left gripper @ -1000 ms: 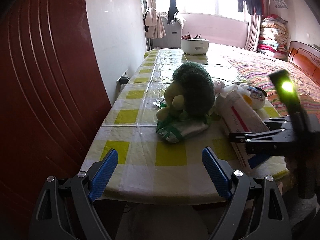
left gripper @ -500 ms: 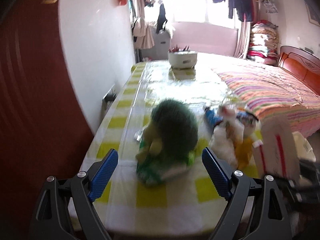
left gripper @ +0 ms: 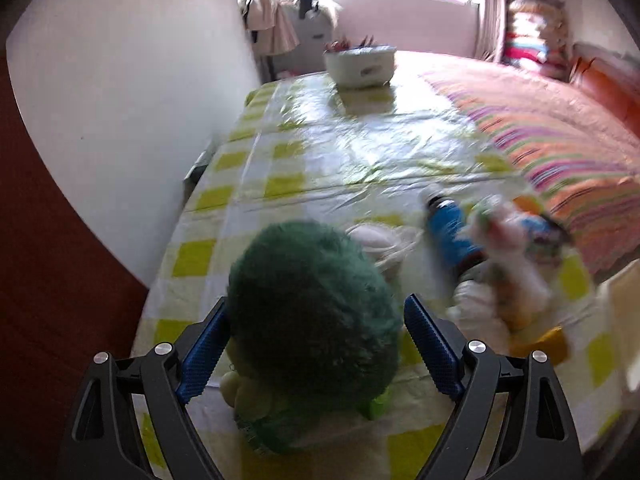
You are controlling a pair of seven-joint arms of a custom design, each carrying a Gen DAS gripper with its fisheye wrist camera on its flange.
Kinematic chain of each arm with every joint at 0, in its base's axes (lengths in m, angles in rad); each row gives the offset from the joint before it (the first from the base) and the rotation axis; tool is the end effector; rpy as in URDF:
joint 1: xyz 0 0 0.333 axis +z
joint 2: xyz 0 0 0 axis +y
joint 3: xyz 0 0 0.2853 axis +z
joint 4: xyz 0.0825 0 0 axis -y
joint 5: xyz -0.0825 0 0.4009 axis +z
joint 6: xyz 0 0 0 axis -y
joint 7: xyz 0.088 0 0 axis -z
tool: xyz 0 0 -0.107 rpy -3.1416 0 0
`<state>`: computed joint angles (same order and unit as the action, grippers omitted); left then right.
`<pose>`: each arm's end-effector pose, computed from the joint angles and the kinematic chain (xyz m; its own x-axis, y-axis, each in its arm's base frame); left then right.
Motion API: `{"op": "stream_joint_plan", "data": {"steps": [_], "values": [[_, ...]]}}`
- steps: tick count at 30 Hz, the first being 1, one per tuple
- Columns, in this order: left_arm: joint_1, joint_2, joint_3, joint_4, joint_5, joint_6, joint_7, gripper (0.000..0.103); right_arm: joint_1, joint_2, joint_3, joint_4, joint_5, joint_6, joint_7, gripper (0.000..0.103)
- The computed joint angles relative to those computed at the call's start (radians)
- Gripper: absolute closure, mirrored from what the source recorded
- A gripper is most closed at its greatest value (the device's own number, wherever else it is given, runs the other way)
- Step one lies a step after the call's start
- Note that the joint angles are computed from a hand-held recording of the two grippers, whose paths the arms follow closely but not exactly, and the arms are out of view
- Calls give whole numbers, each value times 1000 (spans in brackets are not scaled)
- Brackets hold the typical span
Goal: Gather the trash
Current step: 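Carry the box toward the cream bin with right gripper while left gripper grasps green plush toy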
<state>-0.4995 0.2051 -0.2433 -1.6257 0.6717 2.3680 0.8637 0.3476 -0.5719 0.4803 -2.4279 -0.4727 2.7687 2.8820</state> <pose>0.5127 -0.4430 0.5311 -0.2967 -0.9385 -0.1763 -0.6712 0.3363 -0.6607 0.2905 0.3805 0.5467 0.1119 -0.9292 -0.3524 -0.6218 0.2111 -0.7542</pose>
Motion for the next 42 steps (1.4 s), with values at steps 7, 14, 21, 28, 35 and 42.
{"op": "stream_joint_plan", "data": {"steps": [7, 14, 21, 28, 35, 42], "values": [[24, -80, -5, -107, 19, 104, -48, 35, -28, -82, 27, -47, -11, -12, 68, 56], [45, -193, -41, -205, 134, 185, -142, 35, -49, -167, 43, -89, -15, -54, 114, 56], [65, -263, -93, -268, 81, 273, -119, 35, -45, -269, 50, -149, -2, -124, 161, 56], [49, -273, -136, -272, 49, 322, -62, 35, -24, -382, 49, -217, 12, -233, 218, 56], [9, -237, -151, -240, -3, 339, 14, 35, -10, -490, 54, -283, 2, -374, 265, 56], [-37, -201, -151, -209, -44, 338, 77, 34, -17, -563, 37, -357, -28, -483, 335, 55]]}}
